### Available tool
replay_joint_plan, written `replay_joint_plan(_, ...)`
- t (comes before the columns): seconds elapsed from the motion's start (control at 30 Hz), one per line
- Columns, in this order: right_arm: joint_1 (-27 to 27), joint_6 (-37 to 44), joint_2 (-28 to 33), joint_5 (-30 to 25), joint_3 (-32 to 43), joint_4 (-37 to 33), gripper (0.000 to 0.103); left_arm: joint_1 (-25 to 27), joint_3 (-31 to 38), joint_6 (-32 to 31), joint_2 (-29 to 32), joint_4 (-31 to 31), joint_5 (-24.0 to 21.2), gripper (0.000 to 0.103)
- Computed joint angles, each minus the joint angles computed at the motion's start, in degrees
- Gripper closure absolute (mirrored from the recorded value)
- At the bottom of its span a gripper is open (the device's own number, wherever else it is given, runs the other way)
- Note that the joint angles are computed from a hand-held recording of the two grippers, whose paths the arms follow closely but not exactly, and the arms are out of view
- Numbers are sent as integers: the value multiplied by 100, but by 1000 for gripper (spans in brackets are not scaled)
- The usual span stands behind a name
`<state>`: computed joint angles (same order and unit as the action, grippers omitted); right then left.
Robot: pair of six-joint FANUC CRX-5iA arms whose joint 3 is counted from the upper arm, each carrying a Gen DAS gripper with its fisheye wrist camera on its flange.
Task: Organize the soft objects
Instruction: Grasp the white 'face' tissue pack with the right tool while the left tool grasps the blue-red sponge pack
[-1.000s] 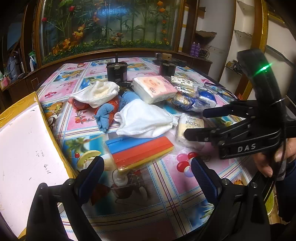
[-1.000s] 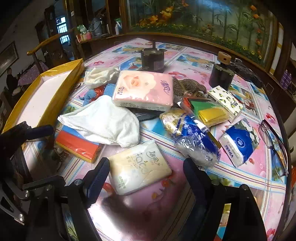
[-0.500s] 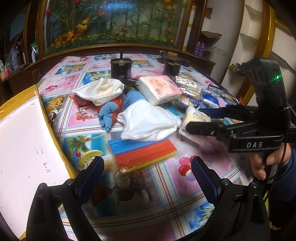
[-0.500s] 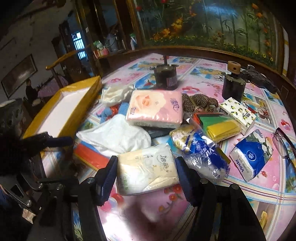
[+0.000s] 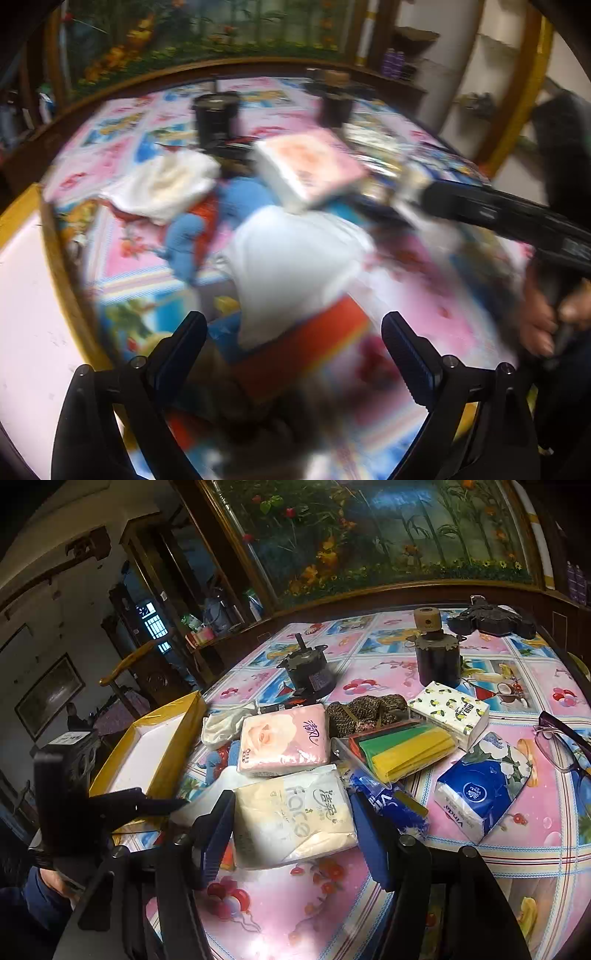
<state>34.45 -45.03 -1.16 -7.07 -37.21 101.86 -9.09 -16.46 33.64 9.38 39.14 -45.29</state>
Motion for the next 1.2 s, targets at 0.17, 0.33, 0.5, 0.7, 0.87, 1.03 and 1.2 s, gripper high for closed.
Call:
replay_joint_plan(0.17,-134,-419,-48,96,-19,498,35,201,-354,-803,-307,716,-797,7)
replay_joint_plan(0.33,-183,-536,-63,138,-28,626,35,15,-232,-202,-355,-53,-170,7)
replay_joint_plan(0.5,-76,-286,-48,11,-51,300,35,-122,17,-154,-53,-282,-184,7)
replay_joint_plan(0.7,-23,-164,-46,-40,-60,133,35,-403,46,339,-111,-1041,354,43)
replay_joint_plan(0.87,-120,-395,-47,24,-57,424,35,-312,-296,179,-330,-609,401,54)
replay_joint_plan(1.03,-194,-552,-45,87,-47,620,35,-103,-699,-420,-604,87,58,54)
replay_joint_plan(1.2,29,-22,-19,-120,-46,25,35,67,-1056,-918,-911,789,86,54)
